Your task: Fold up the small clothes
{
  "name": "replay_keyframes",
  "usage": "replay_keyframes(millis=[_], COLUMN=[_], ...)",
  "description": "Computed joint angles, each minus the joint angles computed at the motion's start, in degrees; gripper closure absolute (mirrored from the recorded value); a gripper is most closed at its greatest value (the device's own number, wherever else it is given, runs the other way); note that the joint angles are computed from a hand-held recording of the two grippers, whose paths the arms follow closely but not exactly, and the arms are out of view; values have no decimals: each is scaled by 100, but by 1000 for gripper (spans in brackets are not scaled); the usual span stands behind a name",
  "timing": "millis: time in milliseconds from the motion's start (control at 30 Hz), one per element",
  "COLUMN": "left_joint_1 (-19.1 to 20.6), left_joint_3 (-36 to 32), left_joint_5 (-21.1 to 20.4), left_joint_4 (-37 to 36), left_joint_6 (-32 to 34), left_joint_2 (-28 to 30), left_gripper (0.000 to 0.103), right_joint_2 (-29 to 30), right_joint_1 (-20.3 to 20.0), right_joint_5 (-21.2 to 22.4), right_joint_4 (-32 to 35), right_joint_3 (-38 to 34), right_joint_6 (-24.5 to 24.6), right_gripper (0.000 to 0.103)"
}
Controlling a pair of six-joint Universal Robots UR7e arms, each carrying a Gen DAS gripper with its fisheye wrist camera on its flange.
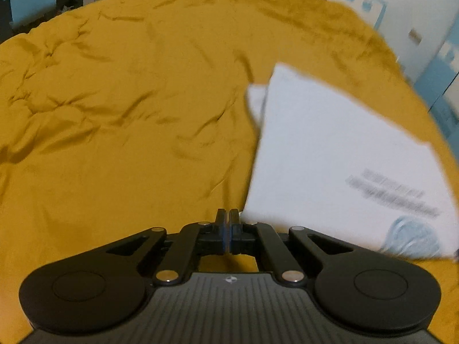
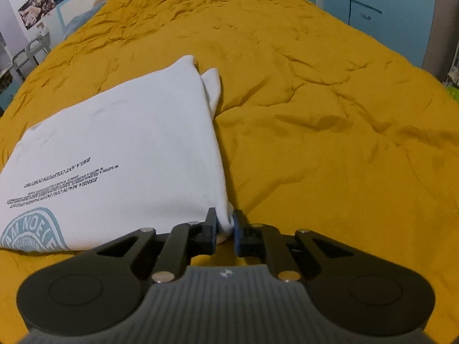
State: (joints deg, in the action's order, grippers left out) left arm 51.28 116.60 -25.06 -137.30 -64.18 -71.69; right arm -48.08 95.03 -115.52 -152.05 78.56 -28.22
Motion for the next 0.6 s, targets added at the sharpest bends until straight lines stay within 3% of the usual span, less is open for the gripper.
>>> replay_keyframes(millis=[233,300,367,433,533,600], left_joint_1=[-94,-31,34,92,139,177], left_joint_3=[-185,-318,-422,-559,-803,-1000], left_joint_5=[135,109,60,44,114,152], left_joint_4=[-1433,-1623,-1855,-2012,-2011,-2192], left_joint_6=[1290,1557,1841,2079,2378,2755], left_joint_2=[273,400,526,693,935,1159], left_gripper=[102,102,102,99,85,61], right_joint_2=[92,129,153,135,177,219], right_joint_1=[100,147,174,187,213,202], right_joint_5=[-420,-573,-665,-614,-471,-208], right_joint_4=[-255,-434,-490,-443,-488,-430], right_joint_3=[-57,-84,-149,-197,-316,-430], right_joint_6=[-515,-714,-803,-766,-760,-658], right_gripper=[97,93,82,81,71,64])
